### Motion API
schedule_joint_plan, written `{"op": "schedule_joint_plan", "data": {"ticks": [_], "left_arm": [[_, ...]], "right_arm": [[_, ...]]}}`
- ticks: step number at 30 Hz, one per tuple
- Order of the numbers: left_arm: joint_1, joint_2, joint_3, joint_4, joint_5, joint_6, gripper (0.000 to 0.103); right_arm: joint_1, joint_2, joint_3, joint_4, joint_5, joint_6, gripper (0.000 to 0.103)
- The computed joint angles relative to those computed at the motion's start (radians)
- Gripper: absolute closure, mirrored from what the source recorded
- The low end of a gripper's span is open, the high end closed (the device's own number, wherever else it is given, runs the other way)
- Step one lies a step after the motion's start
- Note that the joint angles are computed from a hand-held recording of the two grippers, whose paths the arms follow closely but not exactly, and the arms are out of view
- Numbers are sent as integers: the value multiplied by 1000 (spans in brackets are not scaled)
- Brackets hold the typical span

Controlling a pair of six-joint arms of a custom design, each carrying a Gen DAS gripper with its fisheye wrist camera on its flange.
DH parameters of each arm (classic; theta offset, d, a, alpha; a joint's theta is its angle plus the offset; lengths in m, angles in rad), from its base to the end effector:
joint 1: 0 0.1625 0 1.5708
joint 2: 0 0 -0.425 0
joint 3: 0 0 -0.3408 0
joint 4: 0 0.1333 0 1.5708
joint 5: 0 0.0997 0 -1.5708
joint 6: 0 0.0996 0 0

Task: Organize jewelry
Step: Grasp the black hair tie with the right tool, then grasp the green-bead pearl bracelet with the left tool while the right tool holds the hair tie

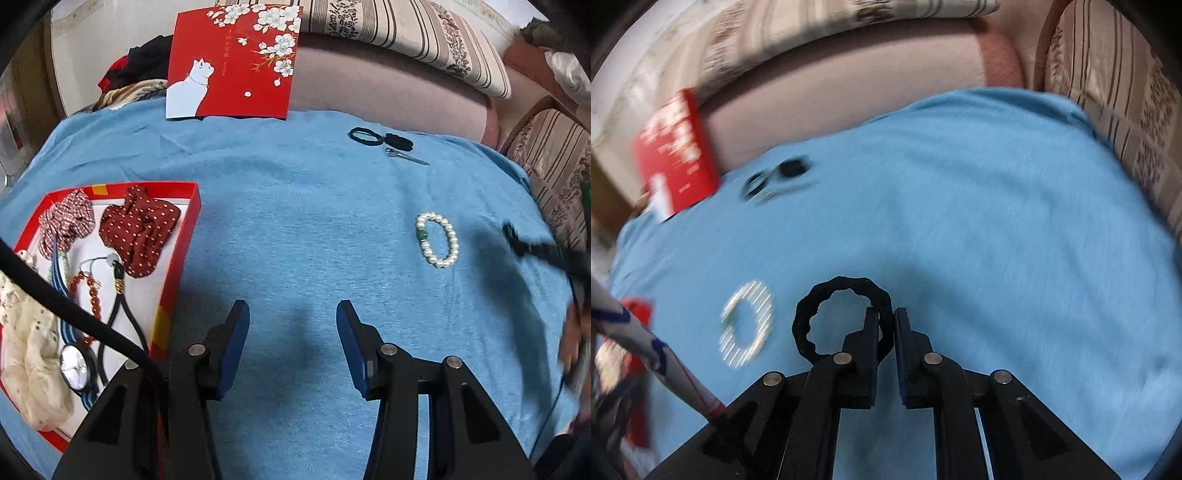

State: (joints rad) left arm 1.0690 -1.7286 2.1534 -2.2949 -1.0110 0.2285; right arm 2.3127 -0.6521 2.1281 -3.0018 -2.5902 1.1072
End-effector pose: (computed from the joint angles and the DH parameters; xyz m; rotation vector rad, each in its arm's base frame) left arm -0.0118 -0.4086 0.3905 0.8187 2.4555 -0.4875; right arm 0.3515 -0.3117 0.0245 -0.3903 -2.2726 0.9977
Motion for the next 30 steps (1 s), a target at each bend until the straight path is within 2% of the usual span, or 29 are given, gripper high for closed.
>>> {"op": "schedule_joint_plan", "data": {"ticks": [3, 5, 6, 8, 10, 12, 18, 20, 22, 26, 29, 30], "left_arm": [[6, -5, -11, 35, -43, -16, 55], [9, -3, -16, 45, -78, -9, 55], [4, 0, -14, 43, -74, -16, 55], [-4, 17, -19, 46, -78, -44, 55], [-4, 56, -37, 67, -107, -71, 55], [-13, 102, -41, 62, -114, -89, 55], [-37, 271, -42, -12, -152, -122, 55], [-56, 316, -30, -54, -119, -128, 55], [-79, 341, -11, -112, -84, -115, 49], [-105, 360, 15, -165, -24, -106, 49], [-177, 372, 116, -292, 133, -55, 60], [-189, 371, 138, -324, 155, -39, 66]], "right_arm": [[73, 38, -15, 28, 37, 82, 94], [108, 60, -41, 105, 19, 129, 94], [115, 66, -49, 130, 13, 138, 94], [118, 76, -52, 130, 1, 125, 94], [113, 82, -35, 69, -1, 100, 94], [99, 79, -8, 4, 10, 68, 93], [53, 72, 25, -81, 71, 12, 92], [47, 69, 25, -73, 81, 5, 92], [41, 66, 25, -66, 91, 1, 92], [31, 67, 19, -57, 100, -8, 92], [29, 72, 8, -41, 95, -8, 92], [31, 74, 1, -24, 92, -5, 92]]}}
